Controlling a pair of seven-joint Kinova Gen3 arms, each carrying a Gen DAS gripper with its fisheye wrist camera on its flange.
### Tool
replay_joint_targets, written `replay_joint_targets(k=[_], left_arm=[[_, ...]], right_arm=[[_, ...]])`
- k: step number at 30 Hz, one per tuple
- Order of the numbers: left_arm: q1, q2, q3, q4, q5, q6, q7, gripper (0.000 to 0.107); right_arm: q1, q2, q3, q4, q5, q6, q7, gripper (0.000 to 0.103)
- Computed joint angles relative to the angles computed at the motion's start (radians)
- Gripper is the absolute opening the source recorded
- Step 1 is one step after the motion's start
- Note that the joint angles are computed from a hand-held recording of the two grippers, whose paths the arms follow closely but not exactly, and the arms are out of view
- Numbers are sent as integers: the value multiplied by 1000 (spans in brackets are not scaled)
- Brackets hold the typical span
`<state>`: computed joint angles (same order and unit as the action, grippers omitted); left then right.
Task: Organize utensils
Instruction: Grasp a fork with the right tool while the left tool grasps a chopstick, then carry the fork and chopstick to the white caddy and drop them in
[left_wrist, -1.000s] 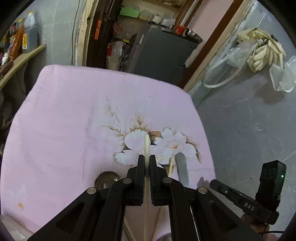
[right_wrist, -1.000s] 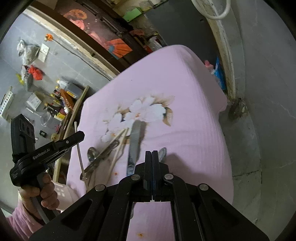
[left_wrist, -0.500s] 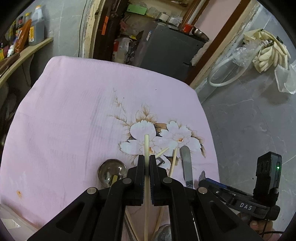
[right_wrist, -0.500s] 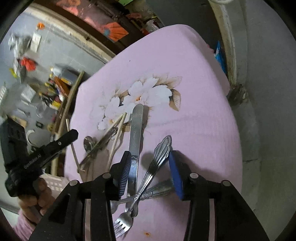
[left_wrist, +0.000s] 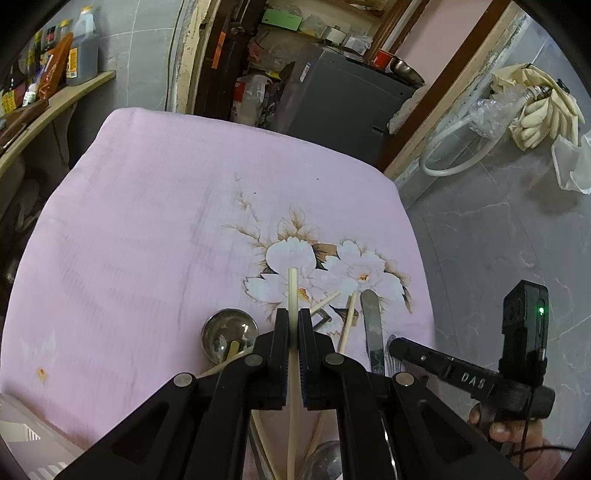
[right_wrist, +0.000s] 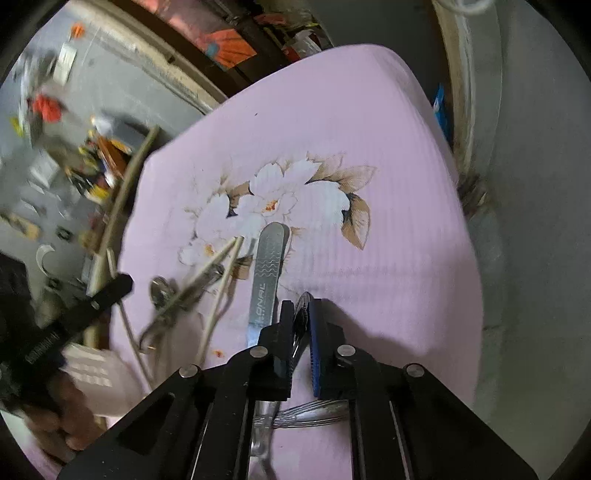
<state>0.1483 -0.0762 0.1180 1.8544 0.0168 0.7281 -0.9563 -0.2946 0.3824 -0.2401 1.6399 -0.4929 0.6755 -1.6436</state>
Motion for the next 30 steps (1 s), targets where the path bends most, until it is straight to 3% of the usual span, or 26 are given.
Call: replay_joint_targets(k=[3,6,9,14,18,24,30], left_arm=[[2,-7,0,-6,2,10,-8,5],[1,-18,2,-8,-5,16,-10,5],[-1,-33,1,-16,3,31,-12,5],[-2,-87,8,-21,3,33,-19,5],[-10,-163,38,-16,-28,51,-9,5],[-45,-287,74,-13,-71,81,22,5],[-70,-385,17,-50,-49,104,-53,5]], right_arm=[[133,-2,-112,55,-122,-45,70,3],[199,-25,-161,108,-244,-74,177,3],[170,-72,-102,159,-366,-74,286,2],[157,-177,-77,236,-470,-108,395,2],[145,-290,-109,272,-374,-161,341,2],[323,-497,-367,306,-145,-241,108,2],[485,-696,-512,229,39,-189,-136,2]])
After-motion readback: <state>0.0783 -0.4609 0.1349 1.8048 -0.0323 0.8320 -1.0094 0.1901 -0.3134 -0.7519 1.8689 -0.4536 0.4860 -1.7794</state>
